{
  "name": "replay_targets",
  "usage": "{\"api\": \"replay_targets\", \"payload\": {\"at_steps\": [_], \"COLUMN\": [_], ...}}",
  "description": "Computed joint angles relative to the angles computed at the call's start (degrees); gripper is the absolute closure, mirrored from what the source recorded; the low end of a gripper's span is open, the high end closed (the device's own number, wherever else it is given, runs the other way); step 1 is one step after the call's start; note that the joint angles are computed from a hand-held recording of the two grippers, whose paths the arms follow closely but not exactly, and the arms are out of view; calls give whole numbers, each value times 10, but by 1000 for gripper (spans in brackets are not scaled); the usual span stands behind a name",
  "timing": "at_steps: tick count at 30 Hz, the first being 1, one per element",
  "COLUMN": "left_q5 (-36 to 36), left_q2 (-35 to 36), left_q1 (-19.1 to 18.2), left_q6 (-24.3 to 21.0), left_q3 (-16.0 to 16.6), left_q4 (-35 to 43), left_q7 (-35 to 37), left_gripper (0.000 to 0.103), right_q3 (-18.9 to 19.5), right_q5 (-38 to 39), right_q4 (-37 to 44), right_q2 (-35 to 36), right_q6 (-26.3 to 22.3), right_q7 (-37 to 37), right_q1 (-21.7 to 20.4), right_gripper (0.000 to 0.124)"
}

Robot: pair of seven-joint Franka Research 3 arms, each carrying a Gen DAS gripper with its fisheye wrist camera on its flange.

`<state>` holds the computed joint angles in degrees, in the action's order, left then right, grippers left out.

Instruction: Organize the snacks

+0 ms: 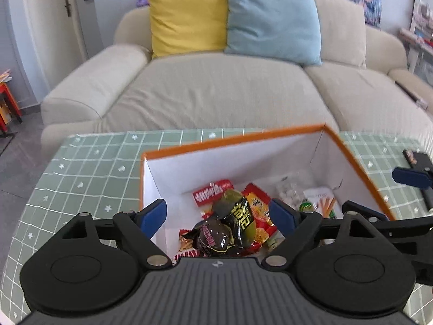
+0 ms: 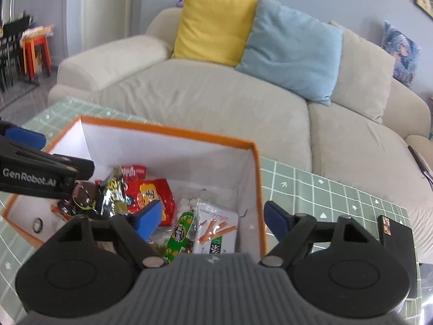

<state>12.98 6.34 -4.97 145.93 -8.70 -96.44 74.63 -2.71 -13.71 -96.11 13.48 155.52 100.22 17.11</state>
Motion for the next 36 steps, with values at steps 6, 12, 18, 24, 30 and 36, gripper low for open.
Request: {"api": "replay_targets", "payload": {"at_steps": [6,12,18,24,30,36], "left_q5": [-26,13,92,170,265,309], "left_q2": [-62,-120,-180,-226,-263,-274], "left_q1": [2,-3,18,43,91,83], "left_q6": [74,128,186,218,201,167], "left_q3": [-3,-4,-17,-37,-86,-91], "left_q4": [-69,-127,-190,-242,-276,-304], "left_q7": [18,-4,-105,-175,-260,-303], "left_gripper": [0,0,0,0,0,0], "right_q3": [-1,16,56,118,199,262], "right_q5": [-12,-62,-116,-153,-163,-136], "right_q4": [-65,-132,-213,-287,-357,-411], "right_q2": [-64,-132,-206,-277,-344,-388], "right_q6": [47,87,136,172,198,223], "right_q7": [46,116,187,208,248,270], "right_q1": [-8,-32,-81,-145,-235,-304], "right_gripper": [31,28,25,25,25,25]}}
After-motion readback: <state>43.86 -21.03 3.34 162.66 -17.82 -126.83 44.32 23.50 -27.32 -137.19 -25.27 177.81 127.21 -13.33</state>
